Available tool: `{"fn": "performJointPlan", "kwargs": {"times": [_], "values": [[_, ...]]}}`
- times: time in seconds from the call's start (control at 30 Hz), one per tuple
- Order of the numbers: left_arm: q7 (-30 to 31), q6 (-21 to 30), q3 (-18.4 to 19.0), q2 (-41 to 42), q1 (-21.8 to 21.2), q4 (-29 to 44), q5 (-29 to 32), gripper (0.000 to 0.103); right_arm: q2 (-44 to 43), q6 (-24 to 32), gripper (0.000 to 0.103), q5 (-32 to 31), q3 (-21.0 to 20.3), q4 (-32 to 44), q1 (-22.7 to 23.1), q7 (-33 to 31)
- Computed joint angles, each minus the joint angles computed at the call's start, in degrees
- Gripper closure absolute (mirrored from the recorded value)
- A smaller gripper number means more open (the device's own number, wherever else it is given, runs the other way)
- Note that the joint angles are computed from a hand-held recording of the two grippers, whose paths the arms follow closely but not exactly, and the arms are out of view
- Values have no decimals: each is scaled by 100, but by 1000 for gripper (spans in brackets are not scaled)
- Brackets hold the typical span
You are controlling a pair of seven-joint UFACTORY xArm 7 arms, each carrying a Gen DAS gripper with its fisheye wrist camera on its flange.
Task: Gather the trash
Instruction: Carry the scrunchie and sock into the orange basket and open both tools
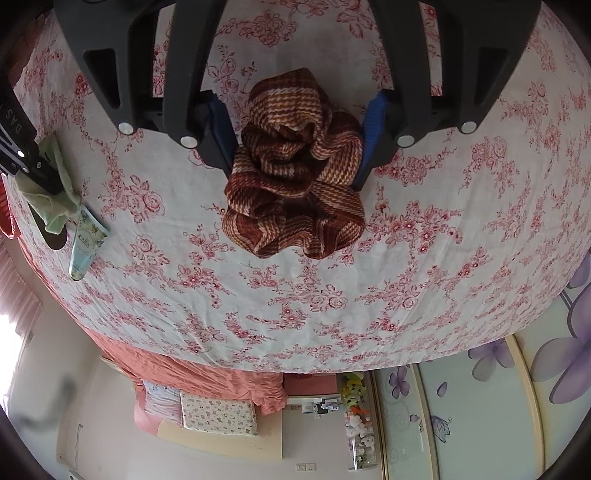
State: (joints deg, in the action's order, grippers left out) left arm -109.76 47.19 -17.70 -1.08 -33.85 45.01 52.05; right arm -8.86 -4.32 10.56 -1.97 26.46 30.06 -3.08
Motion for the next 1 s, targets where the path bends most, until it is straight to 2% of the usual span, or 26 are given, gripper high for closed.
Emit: {"fn": "performJointPlan", "kwargs": {"times": [0.03, 0.27, 0.37, 0.43, 0.53, 0.6, 0.67, 0.73, 0.8, 1.0], "values": [[0, 0, 1, 0, -1, 0, 0, 46, -4, 4, 95, 21, -49, 0, 53, -17], [7, -44, 13, 8, 8, -5, 22, 45, -64, 9, 95, 703, -1183, 2, 1250, -645], [-13, -39, 12, 8, 6, -3, 30, 46, -91, 15, 95, 969, -1453, 8, 1549, -879], [-103, -78, 8, -15, 5, -24, 121, 59, -118, 10, 96, 1184, -1756, 17, 1872, -1090], [-181, -165, -10, -80, 4, -86, 182, 67, -349, -68, 97, 1521, -2669, -87, 2805, -1521], [-306, -290, -34, -188, 10, -178, 210, 69, -600, -95, 97, 1495, -3050, -209, 3175, -1583], [-370, -315, -87, -289, 17, -224, 192, 70, -837, -104, 97, 1380, -3119, -307, 3228, -1509], [-317, -108, -190, -336, -19, -146, 155, 70, -1103, -174, 97, 1205, -3113, -442, 3186, -1462], [-241, 89, -276, -381, -69, -63, 129, 70, -1389, -166, 97, 1014, -2782, -582, 2795, -1351], [-80, 596, -484, -406, -253, 378, 167, 69, -2238, -34, 97, 573, -2305, -936, 1987, -1078]]}}
